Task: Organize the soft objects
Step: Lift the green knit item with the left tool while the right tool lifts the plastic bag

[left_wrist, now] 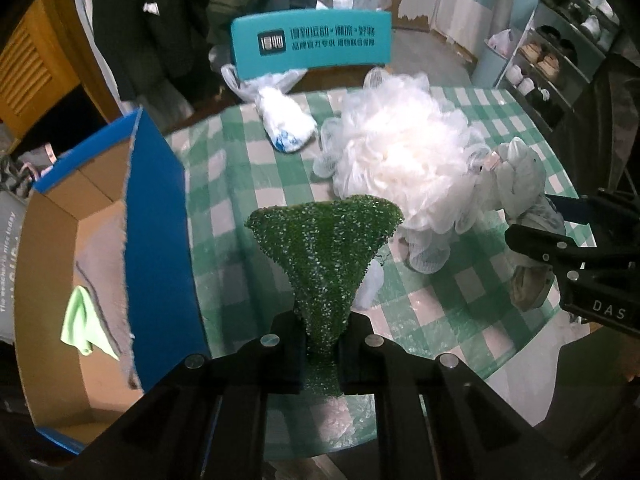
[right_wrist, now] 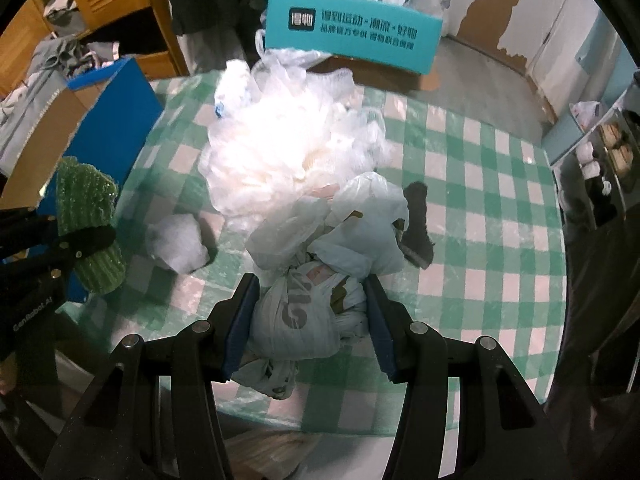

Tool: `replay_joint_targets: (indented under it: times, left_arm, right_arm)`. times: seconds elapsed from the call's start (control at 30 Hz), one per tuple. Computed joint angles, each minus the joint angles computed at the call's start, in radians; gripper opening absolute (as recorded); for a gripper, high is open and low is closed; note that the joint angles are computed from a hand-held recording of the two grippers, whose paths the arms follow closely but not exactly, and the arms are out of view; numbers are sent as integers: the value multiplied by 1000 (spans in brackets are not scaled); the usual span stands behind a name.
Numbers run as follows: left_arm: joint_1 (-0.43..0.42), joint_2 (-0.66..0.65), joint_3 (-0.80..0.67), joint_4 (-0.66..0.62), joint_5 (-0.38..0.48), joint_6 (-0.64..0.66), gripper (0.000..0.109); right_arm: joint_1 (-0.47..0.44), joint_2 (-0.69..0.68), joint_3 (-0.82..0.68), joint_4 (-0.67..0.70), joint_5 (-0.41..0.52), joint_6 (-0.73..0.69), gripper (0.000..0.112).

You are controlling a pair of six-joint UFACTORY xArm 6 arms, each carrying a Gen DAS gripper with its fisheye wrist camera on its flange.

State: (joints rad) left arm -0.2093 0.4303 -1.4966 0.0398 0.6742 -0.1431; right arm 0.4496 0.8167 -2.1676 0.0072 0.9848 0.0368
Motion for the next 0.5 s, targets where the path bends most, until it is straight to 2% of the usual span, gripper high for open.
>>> replay_joint_targets:
  times: [0.17, 0.5]
  left_arm:
    - [-3, -23, 9, 30, -26, -18, 11]
    - [-6, -59, 24, 71, -69, -33, 10]
  right_arm:
    - [-5, -43, 45, 9, -41, -8, 52]
    - [8, -73, 41, 13, -78, -23, 52]
